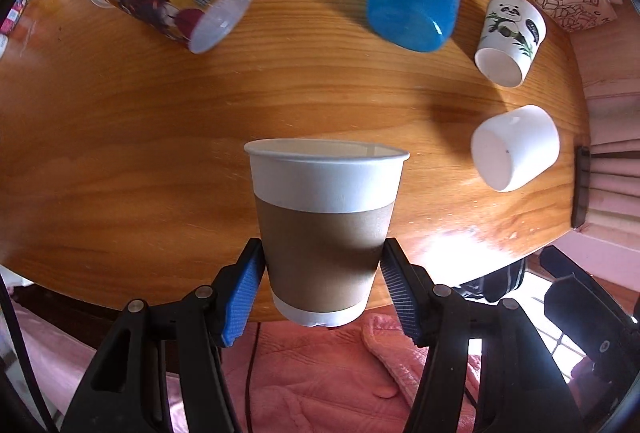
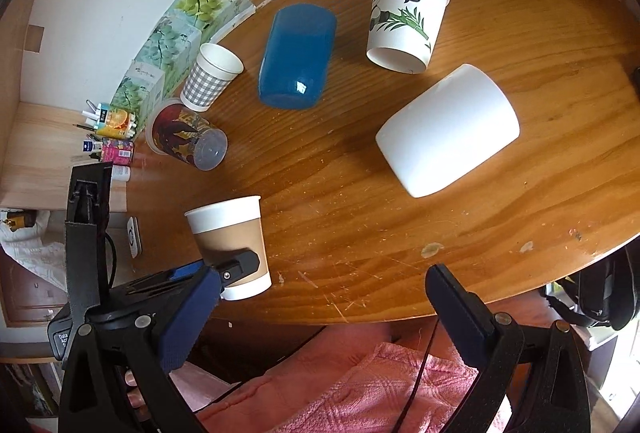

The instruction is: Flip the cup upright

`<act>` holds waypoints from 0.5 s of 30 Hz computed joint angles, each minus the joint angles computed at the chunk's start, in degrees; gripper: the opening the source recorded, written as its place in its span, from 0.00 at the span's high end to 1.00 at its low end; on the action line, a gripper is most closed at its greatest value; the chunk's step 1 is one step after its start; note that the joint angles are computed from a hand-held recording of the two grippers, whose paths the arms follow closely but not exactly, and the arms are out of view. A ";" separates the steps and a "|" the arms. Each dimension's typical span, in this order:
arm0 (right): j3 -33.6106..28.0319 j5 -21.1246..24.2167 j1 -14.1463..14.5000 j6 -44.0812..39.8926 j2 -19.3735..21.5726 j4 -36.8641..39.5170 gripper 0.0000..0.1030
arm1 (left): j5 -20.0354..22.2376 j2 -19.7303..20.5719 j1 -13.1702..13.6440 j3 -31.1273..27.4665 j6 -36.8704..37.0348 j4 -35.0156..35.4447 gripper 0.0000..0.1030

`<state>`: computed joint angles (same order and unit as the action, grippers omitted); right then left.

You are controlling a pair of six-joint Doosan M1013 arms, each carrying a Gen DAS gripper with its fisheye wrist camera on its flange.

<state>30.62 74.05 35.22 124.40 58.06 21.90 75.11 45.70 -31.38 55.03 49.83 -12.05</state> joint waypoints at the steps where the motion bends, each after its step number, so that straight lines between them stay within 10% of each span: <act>1: 0.28 0.03 -0.26 -0.73 -0.08 0.42 0.00 | -0.69 0.17 -0.04 -0.16 -0.27 -0.59 0.38; 15: 3.48 0.83 -2.38 -5.83 -1.17 1.96 0.00 | -9.75 0.12 -0.70 2.13 -0.49 -6.90 0.38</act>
<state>34.09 74.88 32.83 118.57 56.89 23.86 65.36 45.82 -32.08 57.16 49.35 -18.95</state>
